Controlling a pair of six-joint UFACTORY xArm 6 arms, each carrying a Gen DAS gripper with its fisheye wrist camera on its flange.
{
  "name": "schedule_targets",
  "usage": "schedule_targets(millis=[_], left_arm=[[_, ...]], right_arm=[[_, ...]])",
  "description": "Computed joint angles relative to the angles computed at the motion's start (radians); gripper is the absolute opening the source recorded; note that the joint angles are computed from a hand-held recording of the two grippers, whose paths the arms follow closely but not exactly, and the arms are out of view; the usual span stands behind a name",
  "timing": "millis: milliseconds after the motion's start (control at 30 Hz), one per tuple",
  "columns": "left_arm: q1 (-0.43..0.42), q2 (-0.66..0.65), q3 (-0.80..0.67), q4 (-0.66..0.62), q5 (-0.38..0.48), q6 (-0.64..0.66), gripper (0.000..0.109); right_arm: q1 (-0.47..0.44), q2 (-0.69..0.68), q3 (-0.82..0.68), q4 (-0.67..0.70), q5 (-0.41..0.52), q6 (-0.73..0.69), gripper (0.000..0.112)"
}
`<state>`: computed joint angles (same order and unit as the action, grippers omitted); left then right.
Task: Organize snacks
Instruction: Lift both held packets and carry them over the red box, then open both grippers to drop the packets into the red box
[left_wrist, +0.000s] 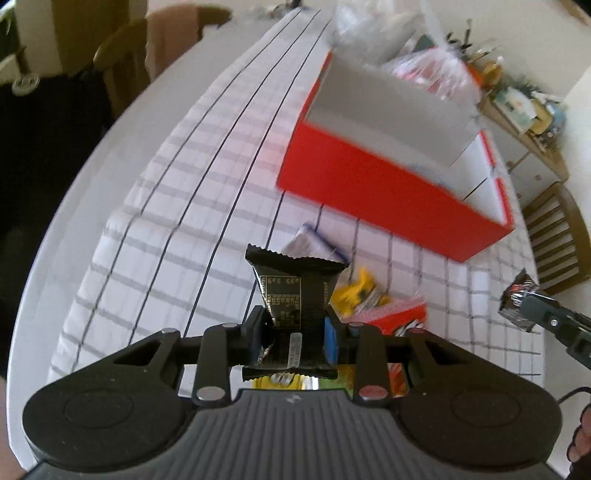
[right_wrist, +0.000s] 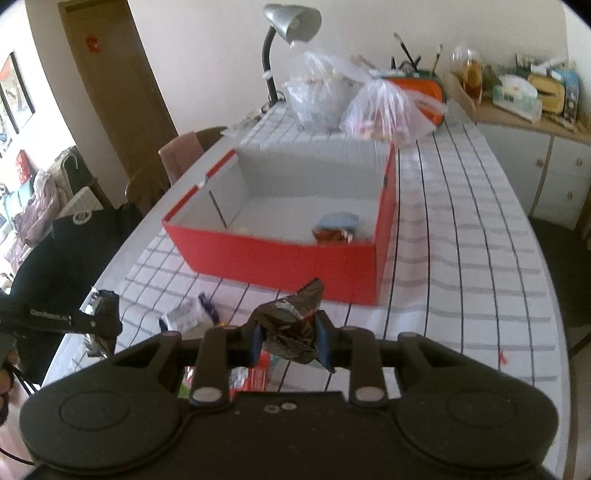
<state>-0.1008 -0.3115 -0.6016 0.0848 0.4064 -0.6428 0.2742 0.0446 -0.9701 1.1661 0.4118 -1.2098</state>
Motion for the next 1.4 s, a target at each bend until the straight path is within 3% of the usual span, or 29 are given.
schedule_targets(millis=[233, 433, 667, 833, 1033, 1400], left_arm=[[0.015, 0.069, -0.136, 0.056, 0.003, 0.056, 0.031], [0.026, 0.192, -0.288, 0.115, -0.006, 0.109, 0.031], [0.036, 0.370, -0.498, 0.157, 0.040, 0.179, 0.031], [0.054, 0.485, -0.634, 0.069, 0.069, 0.277, 0.031], [0.073, 0.647, -0.830, -0.023, 0.165, 0.360, 0.031], [0.049, 0.874, -1.107, 0.009, 0.402, 0.418, 0.031]], right_arm=[[0.014, 0.065, -0.121, 0.035, -0.046, -0.033, 0.027], [0.026, 0.165, -0.257, -0.037, -0.065, 0.042, 0.027], [0.031, 0.312, -0.436, -0.217, -0.037, 0.207, 0.027], [0.030, 0.434, -0.577, -0.391, -0.001, 0.370, 0.027], [0.027, 0.570, -0.730, -0.590, 0.060, 0.563, 0.027], [0.037, 0.664, -0.821, -0.718, 0.118, 0.656, 0.028]])
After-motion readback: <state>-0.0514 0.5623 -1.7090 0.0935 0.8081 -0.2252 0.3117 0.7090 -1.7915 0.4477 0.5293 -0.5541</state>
